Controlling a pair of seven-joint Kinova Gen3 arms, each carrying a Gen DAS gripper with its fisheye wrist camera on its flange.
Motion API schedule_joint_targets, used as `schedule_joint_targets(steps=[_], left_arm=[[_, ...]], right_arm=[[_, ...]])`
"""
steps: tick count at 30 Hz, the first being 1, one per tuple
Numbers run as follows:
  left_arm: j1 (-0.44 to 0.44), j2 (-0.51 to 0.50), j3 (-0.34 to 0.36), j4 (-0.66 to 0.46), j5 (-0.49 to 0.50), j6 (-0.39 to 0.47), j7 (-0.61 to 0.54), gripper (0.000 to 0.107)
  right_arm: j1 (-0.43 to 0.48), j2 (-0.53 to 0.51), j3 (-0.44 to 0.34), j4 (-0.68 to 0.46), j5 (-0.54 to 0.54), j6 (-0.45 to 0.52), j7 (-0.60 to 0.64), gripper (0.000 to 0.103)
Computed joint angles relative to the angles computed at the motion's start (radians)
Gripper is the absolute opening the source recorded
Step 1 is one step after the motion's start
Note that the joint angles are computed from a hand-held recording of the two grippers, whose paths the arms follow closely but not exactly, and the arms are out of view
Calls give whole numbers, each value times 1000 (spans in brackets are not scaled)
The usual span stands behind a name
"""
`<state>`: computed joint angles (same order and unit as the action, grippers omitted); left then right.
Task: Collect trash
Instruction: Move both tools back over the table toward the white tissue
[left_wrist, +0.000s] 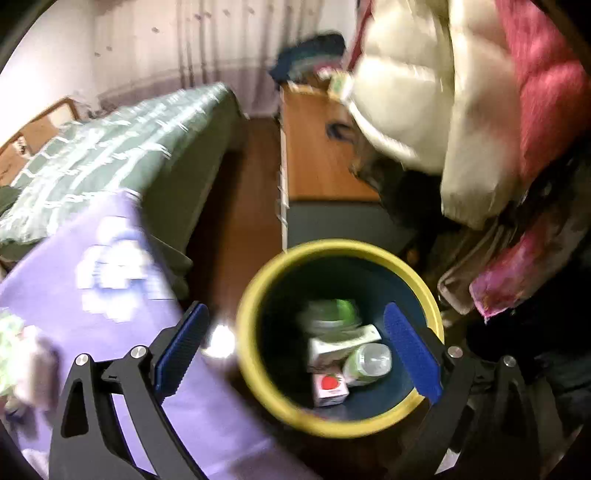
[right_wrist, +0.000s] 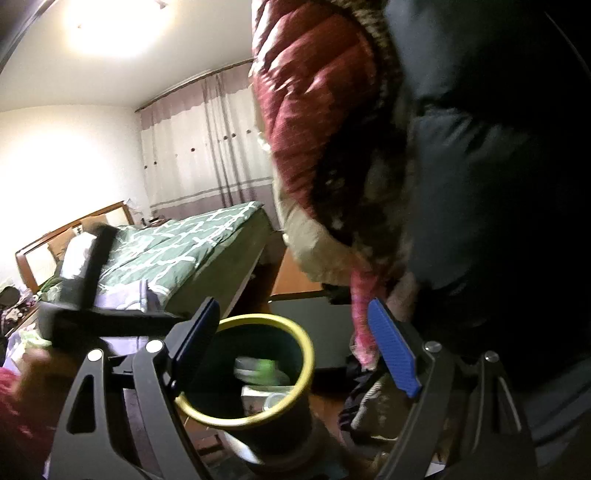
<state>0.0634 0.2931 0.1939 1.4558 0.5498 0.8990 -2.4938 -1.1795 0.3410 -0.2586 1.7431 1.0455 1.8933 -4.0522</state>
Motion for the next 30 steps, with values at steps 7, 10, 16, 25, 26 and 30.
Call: schedule_joint_targets(steps=[7,10,16,25,26,30], left_arm=[[-312,-94,-84,83,271,39,-285,98],[-391,-72,-169,64,331,88,-340,98],[-564,-22,-218,70,454,-18,-492,98],[-715,131,-172,-19,495,-172,-504,98],[-732,138,-159,-15,504,-185,-514,98],[-778,156,-114,0,547,-218,-565,98]], right_arm=[[68,19,18,-32,92,-192,120,78],[88,33,35,-62,127,-284,173,78],[115,122,85,-227,175,-462,373,78],[163,283,125,-541,104,-762,726,78],[197,308,78,-587,105,-779,767,78],[287,422,-105,-770,143,-785,929,78]])
